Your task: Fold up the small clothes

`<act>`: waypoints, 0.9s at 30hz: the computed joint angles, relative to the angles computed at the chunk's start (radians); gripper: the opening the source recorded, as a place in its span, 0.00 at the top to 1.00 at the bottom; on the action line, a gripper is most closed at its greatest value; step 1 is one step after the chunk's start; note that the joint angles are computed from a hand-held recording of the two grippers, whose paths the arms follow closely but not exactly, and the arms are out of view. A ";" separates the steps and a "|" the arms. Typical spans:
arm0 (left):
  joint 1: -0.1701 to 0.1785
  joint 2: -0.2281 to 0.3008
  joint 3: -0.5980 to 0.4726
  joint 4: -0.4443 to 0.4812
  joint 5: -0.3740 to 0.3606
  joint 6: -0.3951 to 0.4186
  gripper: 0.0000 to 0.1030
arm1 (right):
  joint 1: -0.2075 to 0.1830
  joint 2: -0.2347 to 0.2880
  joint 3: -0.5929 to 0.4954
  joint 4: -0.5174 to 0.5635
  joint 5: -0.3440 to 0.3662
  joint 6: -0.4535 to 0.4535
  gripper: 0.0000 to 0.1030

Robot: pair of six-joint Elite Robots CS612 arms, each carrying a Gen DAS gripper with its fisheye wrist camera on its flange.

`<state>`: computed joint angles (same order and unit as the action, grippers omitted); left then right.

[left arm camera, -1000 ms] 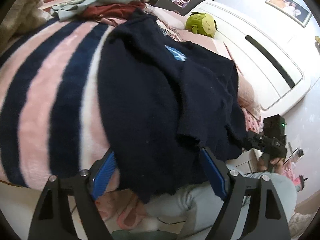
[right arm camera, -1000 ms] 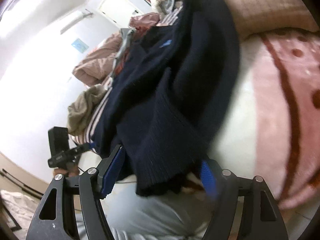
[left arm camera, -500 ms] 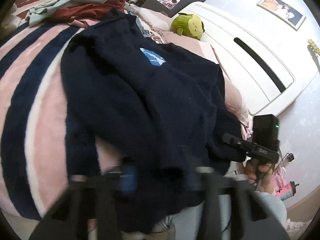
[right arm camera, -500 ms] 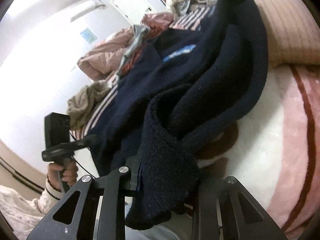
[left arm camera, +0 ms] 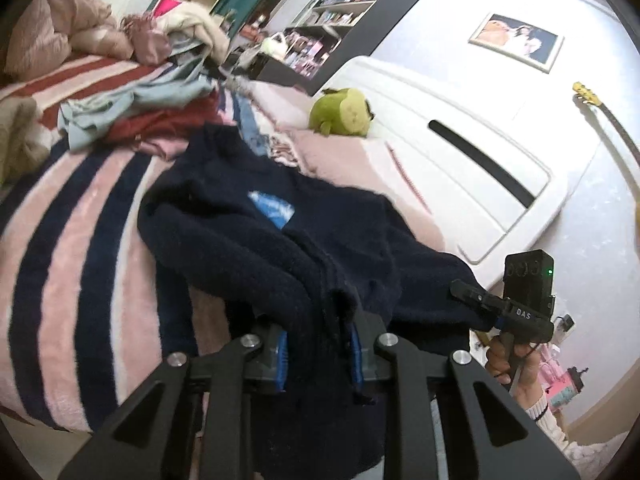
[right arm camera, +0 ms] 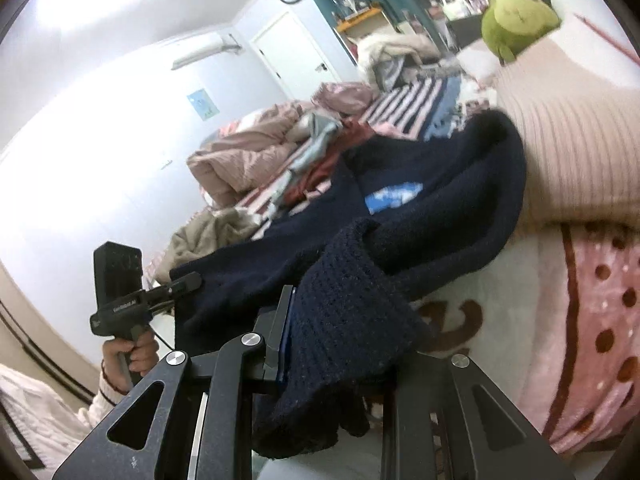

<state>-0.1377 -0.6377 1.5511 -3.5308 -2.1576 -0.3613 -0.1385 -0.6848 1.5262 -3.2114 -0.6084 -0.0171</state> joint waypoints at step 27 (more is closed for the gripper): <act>0.040 -0.001 -0.112 0.098 0.101 0.104 0.77 | 0.043 -0.029 -0.147 0.299 -0.132 -0.109 0.84</act>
